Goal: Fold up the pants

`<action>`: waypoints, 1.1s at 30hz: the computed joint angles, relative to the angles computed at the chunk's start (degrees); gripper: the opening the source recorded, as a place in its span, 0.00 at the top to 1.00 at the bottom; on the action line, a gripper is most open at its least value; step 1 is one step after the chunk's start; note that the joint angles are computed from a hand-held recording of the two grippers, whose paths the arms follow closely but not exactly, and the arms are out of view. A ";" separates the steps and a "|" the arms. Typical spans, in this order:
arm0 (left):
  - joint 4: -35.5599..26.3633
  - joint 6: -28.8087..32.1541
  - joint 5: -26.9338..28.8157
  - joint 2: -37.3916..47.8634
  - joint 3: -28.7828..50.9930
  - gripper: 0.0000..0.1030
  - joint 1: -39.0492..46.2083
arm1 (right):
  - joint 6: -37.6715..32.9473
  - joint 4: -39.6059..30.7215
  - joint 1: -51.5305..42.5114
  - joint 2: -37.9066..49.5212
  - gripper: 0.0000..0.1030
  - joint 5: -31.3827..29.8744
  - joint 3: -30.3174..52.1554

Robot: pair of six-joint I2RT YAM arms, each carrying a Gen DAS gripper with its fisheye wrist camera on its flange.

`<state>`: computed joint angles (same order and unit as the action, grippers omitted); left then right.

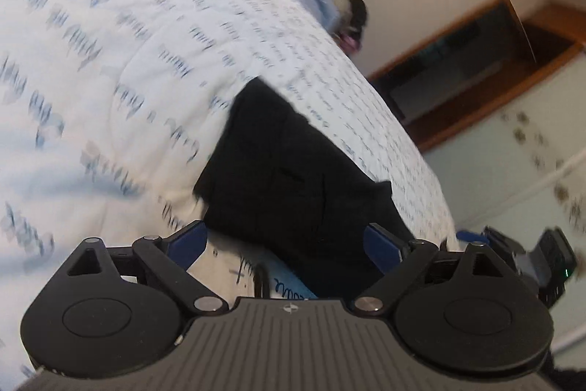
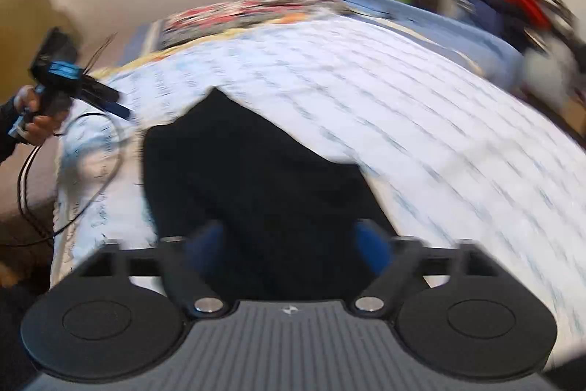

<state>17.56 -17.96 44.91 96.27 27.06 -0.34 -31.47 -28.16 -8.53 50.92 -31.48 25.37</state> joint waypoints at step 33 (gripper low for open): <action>21.37 -9.47 -6.64 6.01 -7.57 0.09 -3.01 | 10.86 23.31 38.23 75.13 0.81 23.97 54.11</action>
